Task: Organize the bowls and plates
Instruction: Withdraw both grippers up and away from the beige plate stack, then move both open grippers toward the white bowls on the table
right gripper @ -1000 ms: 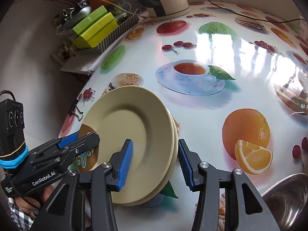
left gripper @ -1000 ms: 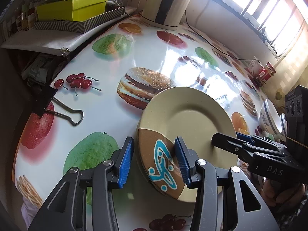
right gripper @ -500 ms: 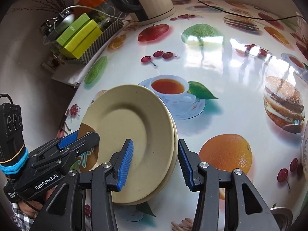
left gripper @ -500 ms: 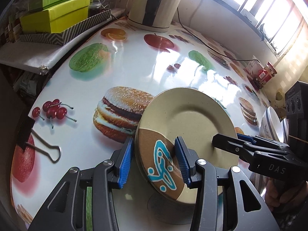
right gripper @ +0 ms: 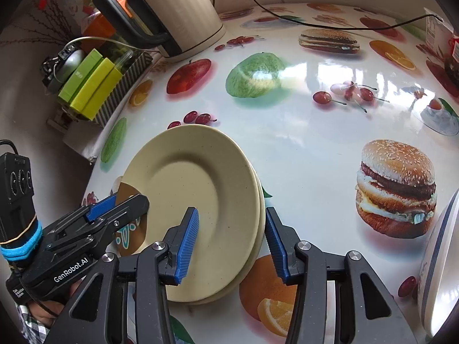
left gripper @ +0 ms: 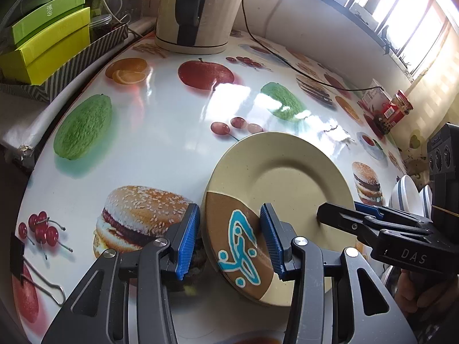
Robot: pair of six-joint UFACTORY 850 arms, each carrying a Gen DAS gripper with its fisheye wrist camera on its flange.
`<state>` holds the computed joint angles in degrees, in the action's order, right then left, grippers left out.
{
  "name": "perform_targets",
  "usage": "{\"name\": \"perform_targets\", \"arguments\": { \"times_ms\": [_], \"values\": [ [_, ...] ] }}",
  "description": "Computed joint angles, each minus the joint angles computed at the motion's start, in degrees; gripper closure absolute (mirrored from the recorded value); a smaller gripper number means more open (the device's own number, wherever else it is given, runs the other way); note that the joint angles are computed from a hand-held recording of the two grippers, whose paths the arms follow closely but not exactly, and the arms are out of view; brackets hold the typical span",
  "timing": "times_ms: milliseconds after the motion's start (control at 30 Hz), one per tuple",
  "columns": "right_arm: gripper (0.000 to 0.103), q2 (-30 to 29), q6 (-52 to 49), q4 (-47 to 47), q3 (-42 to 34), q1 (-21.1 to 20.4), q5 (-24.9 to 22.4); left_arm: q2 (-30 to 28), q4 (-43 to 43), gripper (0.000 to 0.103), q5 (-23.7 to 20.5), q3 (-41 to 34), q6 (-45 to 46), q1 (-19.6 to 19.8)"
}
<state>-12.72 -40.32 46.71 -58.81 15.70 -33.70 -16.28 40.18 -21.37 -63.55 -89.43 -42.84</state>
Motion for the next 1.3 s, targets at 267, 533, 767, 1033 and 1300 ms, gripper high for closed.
{"name": "perform_targets", "arguments": {
  "times_ms": [267, 533, 767, 1033, 1300],
  "values": [
    [0.056, -1.32, 1.42, -0.63, -1.68, -1.18, -0.13, -2.72, -3.32, 0.058, -0.66, -3.72, 5.45, 0.83],
    [0.056, -1.21, 0.77, -0.01, -1.56, -1.58, 0.27, -4.13, -2.95, 0.058, -2.48, -5.80, 6.05, 0.59],
    [0.056, -0.51, 1.38, -1.19, -1.18, -1.39, 1.23, -4.36, -2.38, 0.058, -4.56, -6.42, 5.45, 0.00],
    [0.046, 3.30, 3.39, -5.14, 1.16, 0.12, 5.99, -3.32, 4.79, 0.058, -11.94, -6.54, -0.14, -2.96],
    [0.042, 8.53, 10.18, -12.07, 4.95, 1.85, 10.80, -0.26, 10.28, 0.058, -15.36, -5.44, -5.57, -6.01]
  ]
}}
